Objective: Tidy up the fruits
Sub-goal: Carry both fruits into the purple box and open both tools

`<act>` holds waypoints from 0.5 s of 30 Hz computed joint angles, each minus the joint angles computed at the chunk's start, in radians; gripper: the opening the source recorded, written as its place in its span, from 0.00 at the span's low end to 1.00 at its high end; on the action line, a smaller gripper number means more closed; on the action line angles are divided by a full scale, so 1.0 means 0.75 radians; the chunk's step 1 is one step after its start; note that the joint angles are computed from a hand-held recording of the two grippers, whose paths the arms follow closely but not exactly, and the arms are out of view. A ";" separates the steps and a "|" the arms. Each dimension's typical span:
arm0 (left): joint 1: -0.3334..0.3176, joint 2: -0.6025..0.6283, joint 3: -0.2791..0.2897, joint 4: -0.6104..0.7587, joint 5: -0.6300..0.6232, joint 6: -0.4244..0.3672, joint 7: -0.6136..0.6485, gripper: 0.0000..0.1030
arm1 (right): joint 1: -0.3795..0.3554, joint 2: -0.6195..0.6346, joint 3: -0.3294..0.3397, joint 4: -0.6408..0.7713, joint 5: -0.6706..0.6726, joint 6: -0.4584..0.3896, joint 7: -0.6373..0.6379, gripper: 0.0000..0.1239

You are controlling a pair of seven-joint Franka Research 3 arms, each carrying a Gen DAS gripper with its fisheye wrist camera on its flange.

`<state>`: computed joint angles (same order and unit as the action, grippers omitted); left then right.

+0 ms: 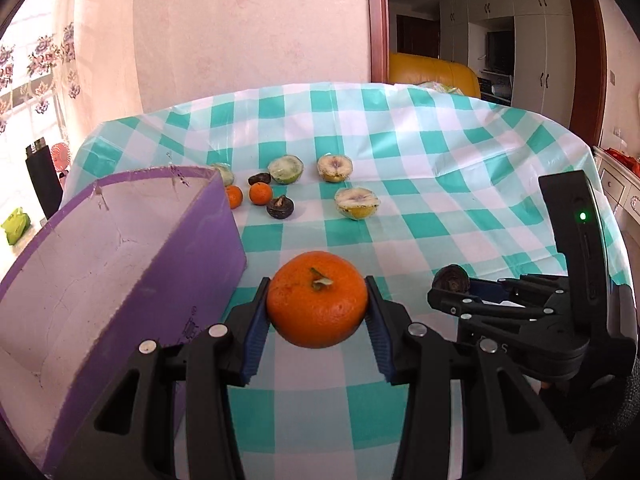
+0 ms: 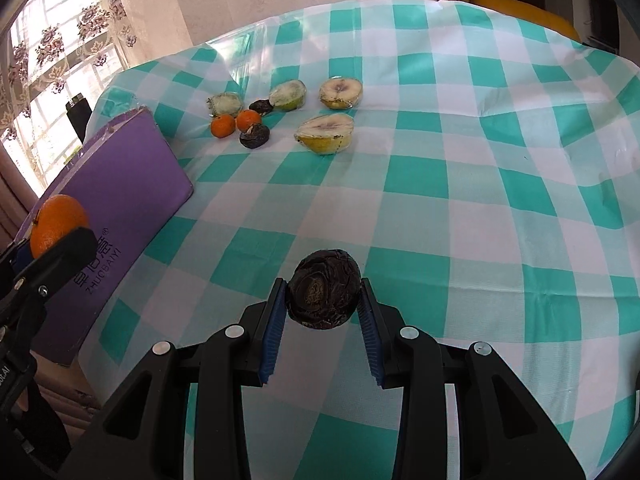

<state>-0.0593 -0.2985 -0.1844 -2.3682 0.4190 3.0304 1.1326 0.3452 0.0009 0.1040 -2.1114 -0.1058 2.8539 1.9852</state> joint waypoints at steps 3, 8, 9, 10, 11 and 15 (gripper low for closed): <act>0.127 -0.128 -0.050 -0.036 0.089 0.007 -0.091 0.44 | 0.031 0.014 0.026 0.058 0.053 0.042 -0.079 0.29; 0.517 -0.331 -0.224 -0.090 0.304 0.048 -0.325 0.44 | 0.102 0.064 0.070 0.208 0.205 0.087 -0.325 0.29; 0.585 -0.360 -0.242 -0.097 0.342 0.052 -0.357 0.44 | 0.118 0.082 0.078 0.245 0.219 0.084 -0.366 0.29; 0.628 -0.378 -0.247 -0.103 0.366 0.046 -0.379 0.44 | 0.136 0.103 0.085 0.286 0.227 0.076 -0.399 0.29; 0.641 -0.383 -0.226 -0.107 0.376 0.032 -0.382 0.44 | 0.153 0.124 0.088 0.323 0.228 0.067 -0.421 0.29; 0.602 -0.379 -0.104 -0.126 0.369 -0.041 -0.353 0.44 | 0.224 0.209 0.093 0.456 0.219 0.038 -0.490 0.29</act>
<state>0.3924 -0.5830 -0.2625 -2.4624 0.6957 2.9996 0.8677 0.5130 0.1574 0.1737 -1.7693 0.0584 2.8824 1.6181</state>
